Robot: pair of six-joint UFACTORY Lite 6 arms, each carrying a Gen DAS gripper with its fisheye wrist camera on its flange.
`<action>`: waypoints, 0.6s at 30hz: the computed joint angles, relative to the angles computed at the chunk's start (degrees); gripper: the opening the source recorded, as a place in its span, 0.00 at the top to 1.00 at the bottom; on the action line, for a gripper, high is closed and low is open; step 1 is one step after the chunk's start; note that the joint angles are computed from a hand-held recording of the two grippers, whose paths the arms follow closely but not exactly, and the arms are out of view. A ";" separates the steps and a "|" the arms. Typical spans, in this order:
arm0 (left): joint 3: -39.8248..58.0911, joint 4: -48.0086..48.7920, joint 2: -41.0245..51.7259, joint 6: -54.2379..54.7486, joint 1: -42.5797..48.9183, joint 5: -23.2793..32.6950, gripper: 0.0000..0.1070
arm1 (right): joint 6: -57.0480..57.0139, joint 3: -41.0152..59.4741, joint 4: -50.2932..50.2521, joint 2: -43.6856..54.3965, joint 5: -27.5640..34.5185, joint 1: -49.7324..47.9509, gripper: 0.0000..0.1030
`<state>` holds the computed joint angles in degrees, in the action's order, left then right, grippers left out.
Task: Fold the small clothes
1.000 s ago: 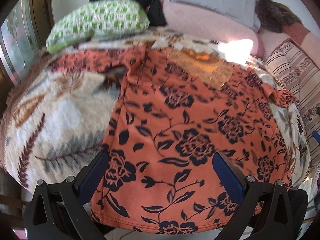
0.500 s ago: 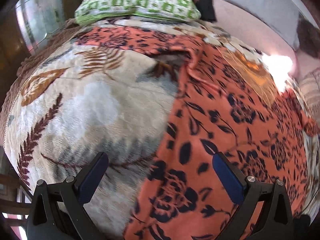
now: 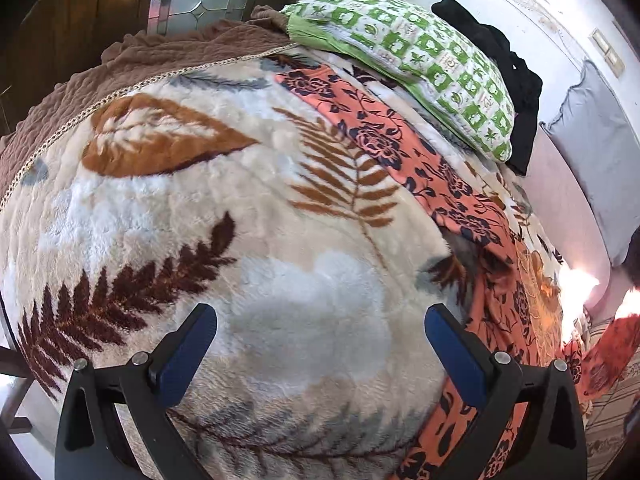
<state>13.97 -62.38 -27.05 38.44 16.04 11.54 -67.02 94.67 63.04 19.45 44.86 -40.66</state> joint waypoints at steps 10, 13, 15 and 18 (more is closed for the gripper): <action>-0.03 -17.09 4.82 23.08 9.61 10.00 0.04 | 3.58 -29.82 8.40 -5.80 -17.84 37.94 0.77; -0.62 -15.92 3.74 22.99 9.38 10.09 0.04 | 1.90 -32.93 9.94 -0.26 -21.40 40.50 0.00; -0.91 -17.26 3.60 24.47 9.91 10.73 0.04 | -6.82 -36.76 19.07 -1.08 -16.96 36.63 0.00; -1.74 -21.90 3.17 28.18 10.90 12.42 0.04 | -12.30 -43.18 23.53 -8.17 -13.96 30.78 0.00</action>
<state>12.23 -84.27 -23.88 66.63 26.94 23.96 -79.32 51.50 86.57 11.28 30.89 -9.88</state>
